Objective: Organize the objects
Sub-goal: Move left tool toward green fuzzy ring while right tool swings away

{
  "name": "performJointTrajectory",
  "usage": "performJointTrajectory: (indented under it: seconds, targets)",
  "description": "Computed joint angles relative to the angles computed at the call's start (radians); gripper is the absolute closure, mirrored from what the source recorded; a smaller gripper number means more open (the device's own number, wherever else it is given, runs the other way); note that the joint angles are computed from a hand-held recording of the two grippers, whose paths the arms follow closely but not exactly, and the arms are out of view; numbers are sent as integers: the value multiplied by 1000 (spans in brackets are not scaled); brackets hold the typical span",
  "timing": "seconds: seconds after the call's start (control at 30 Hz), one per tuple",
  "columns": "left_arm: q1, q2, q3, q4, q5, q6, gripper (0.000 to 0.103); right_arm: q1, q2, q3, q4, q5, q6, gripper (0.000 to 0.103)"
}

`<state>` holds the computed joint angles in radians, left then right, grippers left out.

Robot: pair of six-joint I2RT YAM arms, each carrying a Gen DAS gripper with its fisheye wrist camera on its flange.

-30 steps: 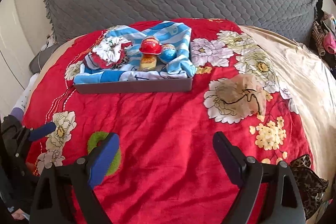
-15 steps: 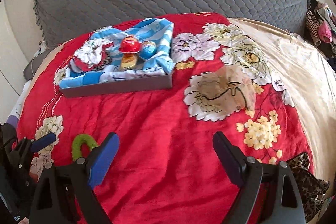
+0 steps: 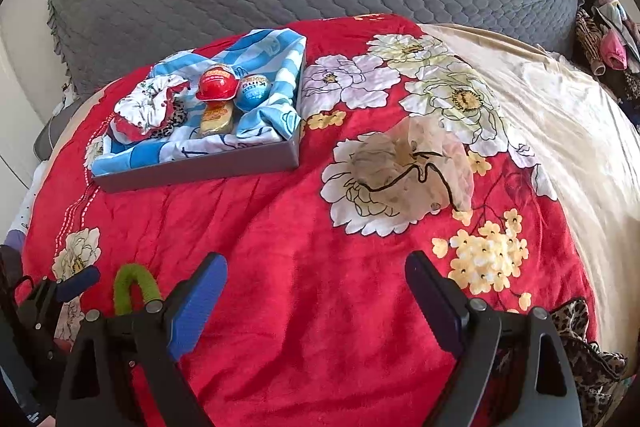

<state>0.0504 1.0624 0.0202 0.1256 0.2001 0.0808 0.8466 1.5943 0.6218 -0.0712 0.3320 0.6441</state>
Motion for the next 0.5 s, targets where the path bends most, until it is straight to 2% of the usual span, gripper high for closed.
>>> performJointTrajectory:
  seconds: [0.3,0.33,0.4,0.5]
  targets:
    - [-9,44,-1,42,5,-15,1,-26,10,-8,14,-13,-1,12]
    - [-11,51,0,48,5,-18,1,-28,11,-8,15,-10,-2,11]
    - [-14,62,-1,58,5,-21,1,-31,13,-5,10,-5,-1,3]
    - [-27,84,-1,81,-3,-31,1,-39,13,-7,17,-3,-5,2]
